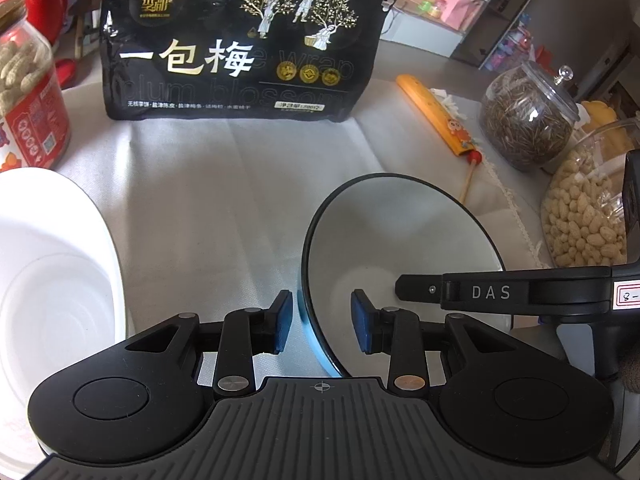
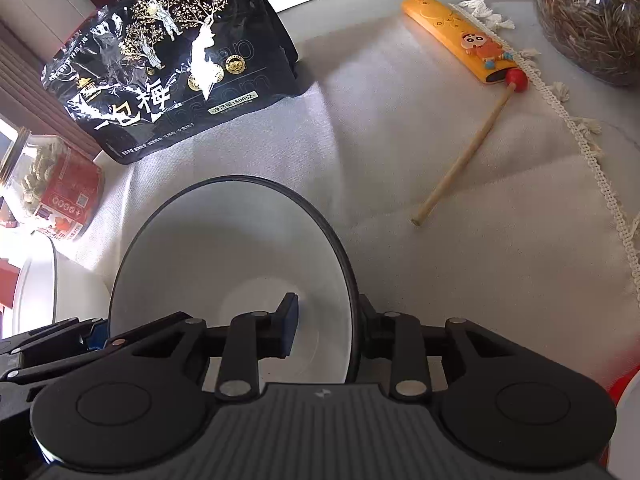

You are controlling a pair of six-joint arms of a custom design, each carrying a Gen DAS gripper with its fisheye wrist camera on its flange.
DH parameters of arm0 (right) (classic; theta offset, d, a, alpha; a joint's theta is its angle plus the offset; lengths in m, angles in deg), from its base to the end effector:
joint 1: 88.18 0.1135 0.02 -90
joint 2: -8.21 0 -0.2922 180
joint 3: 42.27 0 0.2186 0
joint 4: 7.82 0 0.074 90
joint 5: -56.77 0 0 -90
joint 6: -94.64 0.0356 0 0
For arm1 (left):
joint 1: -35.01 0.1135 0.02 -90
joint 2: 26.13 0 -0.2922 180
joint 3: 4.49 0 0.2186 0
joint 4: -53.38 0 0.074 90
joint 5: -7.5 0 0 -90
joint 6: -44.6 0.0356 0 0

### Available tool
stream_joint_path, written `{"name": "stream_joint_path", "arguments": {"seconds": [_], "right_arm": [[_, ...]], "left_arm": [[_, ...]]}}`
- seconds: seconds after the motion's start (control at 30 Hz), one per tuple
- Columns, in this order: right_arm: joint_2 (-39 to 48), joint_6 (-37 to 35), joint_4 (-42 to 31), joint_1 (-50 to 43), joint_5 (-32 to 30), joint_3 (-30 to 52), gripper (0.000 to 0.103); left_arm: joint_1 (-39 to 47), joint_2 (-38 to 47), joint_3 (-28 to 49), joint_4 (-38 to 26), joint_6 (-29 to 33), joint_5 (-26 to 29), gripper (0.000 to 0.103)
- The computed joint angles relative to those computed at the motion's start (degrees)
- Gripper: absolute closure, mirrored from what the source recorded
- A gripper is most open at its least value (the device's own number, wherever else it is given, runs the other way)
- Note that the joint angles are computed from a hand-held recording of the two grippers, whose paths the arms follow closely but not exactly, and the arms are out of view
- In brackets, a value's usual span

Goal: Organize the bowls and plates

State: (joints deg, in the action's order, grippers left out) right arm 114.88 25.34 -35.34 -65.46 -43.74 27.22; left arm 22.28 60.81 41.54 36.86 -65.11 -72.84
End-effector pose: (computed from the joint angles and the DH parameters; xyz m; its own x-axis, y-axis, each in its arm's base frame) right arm 0.2969 0.1313 0.1628 -0.9397 -0.0167 -0.3415 -0.1277 0.9436 0.3053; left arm 0.2214 -0.0561 0.1702 -0.8768 -0.1428 -0.4591 0.0102 0.9491 -0.3147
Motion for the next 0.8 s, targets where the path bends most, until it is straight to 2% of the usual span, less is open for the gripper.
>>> {"name": "stream_joint_path", "arguments": {"seconds": [0.23, 0.43, 0.63, 0.8], "right_arm": [[-0.1, 0.1, -1.1, 1.6, 2.1, 0.6, 0.07], [-4.7, -1.0, -0.5, 3.5, 3.8, -1.4, 0.071], [-11.2, 1.3, -6.1, 2.8, 3.2, -0.6, 0.071], [-20.7, 0.0, -12.2, 1.5, 2.3, -2.8, 0.071]], "left_arm": [[-2.0, 3.0, 1.3, 1.0, -1.5, -2.0, 0.061], [1.6, 0.4, 0.9, -0.7, -1.7, 2.3, 0.06], [0.5, -10.4, 2.3, -9.6, -2.8, 3.9, 0.058], [-3.8, -17.8, 4.0, -16.6, -3.8, 5.8, 0.057]]}}
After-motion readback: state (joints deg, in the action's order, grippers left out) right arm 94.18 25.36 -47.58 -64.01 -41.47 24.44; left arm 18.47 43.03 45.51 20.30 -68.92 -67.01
